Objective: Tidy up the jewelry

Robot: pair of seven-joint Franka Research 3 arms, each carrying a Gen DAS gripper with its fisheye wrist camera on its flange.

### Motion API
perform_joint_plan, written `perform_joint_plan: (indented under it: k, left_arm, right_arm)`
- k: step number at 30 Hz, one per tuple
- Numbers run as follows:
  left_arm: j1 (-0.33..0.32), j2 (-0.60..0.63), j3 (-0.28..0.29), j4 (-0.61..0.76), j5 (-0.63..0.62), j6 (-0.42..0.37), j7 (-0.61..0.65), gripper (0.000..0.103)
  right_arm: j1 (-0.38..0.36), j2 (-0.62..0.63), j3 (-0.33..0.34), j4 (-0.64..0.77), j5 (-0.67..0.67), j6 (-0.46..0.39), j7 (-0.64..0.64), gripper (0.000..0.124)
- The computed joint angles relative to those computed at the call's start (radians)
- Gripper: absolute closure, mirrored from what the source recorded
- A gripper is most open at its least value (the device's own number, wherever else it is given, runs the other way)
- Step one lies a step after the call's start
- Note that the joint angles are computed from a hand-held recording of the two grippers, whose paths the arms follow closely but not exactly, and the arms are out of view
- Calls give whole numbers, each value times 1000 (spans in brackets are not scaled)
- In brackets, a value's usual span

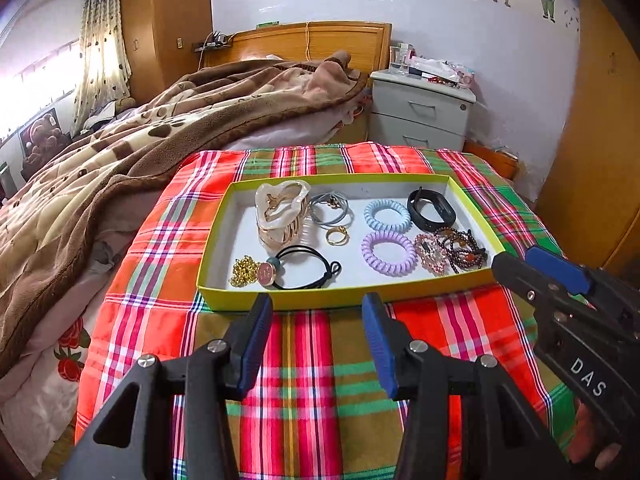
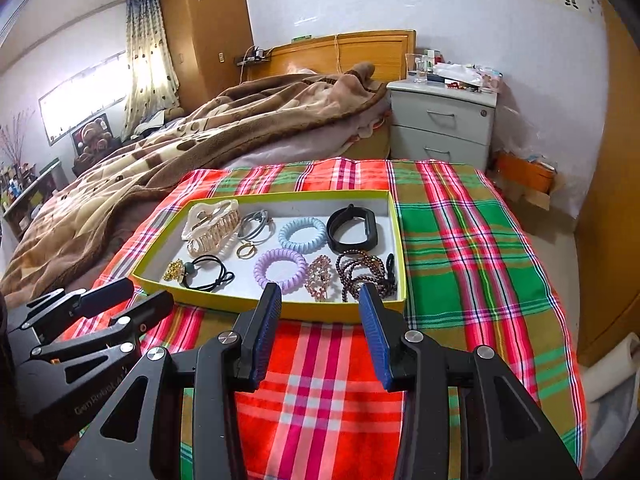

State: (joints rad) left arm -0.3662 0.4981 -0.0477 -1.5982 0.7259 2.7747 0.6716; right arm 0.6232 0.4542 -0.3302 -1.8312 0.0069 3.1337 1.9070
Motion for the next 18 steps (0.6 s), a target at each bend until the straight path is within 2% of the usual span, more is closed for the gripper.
perform_joint_plan:
  k: [5,18]
  left_arm:
    - [9,-9,-12,-17,-19,14,10,55]
    - [8,-29,-5,-52,-17,31,-2,55]
  right_arm:
    - [24,-6,-24,-15,-1,9,13,82]
    - [41,-13,-35,-26,9,13,9,82]
